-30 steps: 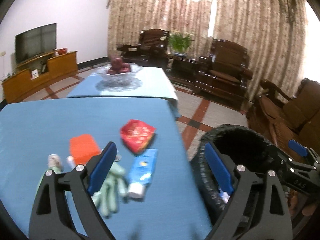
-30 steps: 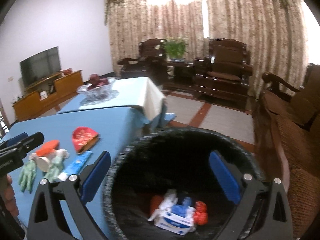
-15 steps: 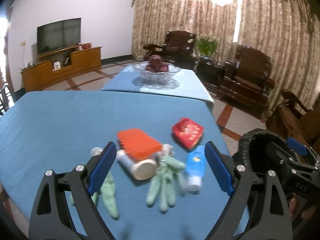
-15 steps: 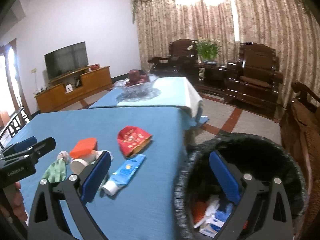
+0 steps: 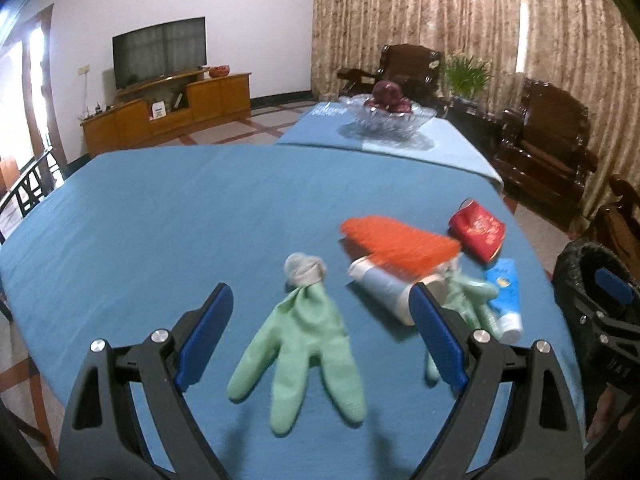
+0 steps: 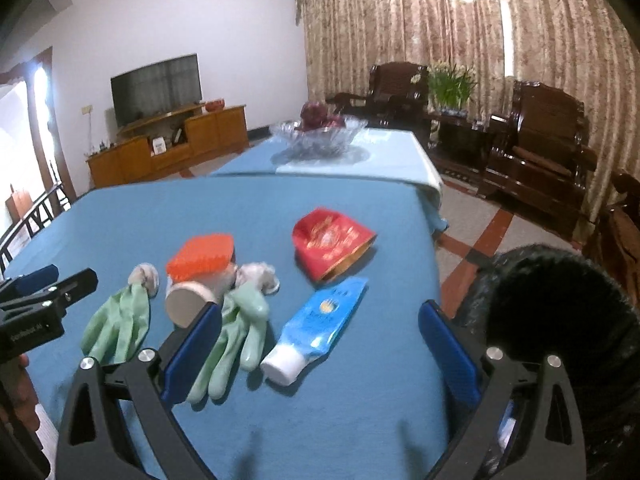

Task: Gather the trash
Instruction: 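Lower the left tool onto the green rubber glove and close it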

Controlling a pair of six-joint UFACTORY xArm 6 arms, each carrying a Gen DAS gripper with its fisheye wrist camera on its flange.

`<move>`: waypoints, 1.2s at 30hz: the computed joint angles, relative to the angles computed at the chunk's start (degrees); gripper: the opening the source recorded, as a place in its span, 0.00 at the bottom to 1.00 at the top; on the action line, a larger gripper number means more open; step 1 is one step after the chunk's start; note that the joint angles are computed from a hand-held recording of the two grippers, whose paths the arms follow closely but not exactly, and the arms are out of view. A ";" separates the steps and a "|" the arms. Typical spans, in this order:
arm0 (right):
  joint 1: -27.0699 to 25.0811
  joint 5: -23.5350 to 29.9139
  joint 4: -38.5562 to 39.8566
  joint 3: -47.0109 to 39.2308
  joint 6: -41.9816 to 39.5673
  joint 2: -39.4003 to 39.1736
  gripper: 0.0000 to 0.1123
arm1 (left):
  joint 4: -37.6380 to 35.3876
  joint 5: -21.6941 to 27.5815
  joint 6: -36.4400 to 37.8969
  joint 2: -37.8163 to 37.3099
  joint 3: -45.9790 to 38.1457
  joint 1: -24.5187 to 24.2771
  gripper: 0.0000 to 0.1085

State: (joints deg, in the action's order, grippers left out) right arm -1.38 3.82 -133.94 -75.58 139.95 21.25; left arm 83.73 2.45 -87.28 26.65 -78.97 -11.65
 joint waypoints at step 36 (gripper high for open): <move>-1.67 3.49 49.48 2.89 -50.96 6.18 0.78 | -24.46 4.71 24.02 9.99 -4.34 -1.40 0.80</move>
